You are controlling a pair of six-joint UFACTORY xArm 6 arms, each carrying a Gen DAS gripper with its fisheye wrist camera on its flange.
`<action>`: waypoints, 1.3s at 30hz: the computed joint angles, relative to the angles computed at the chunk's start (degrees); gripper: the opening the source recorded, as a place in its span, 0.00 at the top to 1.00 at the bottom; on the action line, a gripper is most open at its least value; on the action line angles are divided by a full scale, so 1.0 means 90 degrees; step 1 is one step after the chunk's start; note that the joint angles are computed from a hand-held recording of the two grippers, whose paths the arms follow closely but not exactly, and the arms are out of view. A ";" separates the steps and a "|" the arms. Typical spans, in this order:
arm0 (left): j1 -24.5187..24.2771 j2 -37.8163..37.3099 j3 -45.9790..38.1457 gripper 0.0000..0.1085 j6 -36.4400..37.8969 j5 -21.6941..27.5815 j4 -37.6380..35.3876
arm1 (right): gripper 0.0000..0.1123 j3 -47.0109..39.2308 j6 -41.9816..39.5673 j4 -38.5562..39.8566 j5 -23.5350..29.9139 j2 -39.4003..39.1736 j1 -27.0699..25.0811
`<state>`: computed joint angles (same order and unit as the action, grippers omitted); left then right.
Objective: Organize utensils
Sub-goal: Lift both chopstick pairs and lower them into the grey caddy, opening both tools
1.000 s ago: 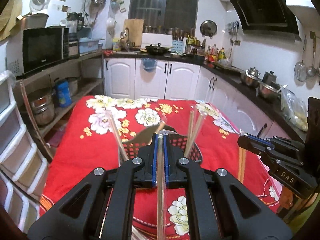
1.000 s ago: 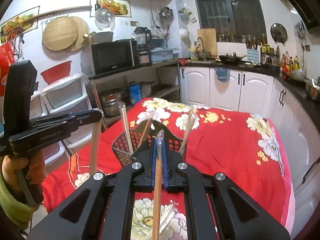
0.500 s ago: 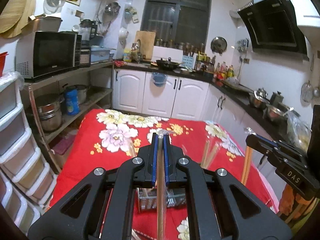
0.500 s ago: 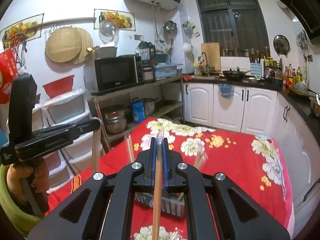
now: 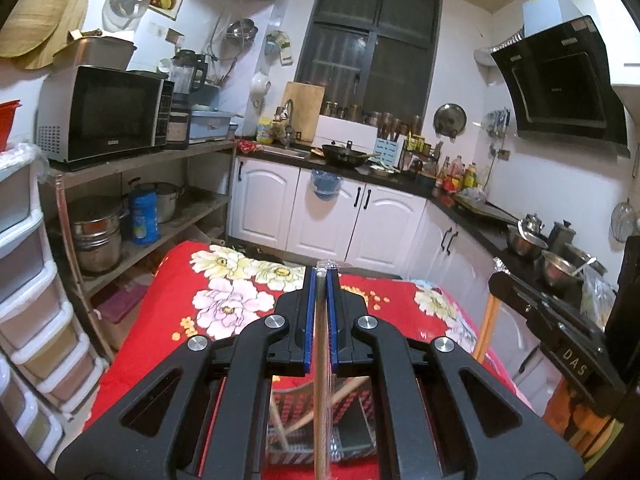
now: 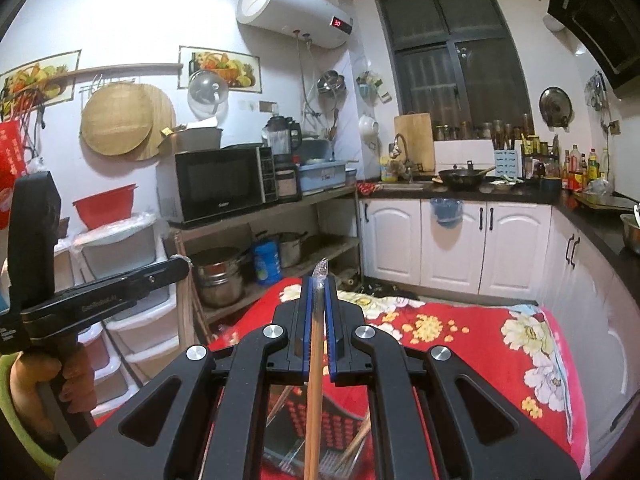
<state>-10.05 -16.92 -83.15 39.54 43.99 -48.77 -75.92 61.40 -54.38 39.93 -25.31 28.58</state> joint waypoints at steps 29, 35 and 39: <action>-0.1114 0.0472 0.0632 0.99 -0.0017 -0.1561 0.0280 | 0.95 0.0817 0.1120 -0.0820 -0.1096 0.0159 -0.0842; -0.1058 0.0448 0.0821 0.99 0.0061 -0.1345 0.0305 | 0.95 0.0995 0.0882 -0.0623 -0.0883 0.0074 -0.0724; -0.0974 0.0435 0.0892 0.99 0.0095 -0.1164 0.0309 | 0.95 0.1116 0.0587 -0.0316 -0.0722 -0.0013 -0.0649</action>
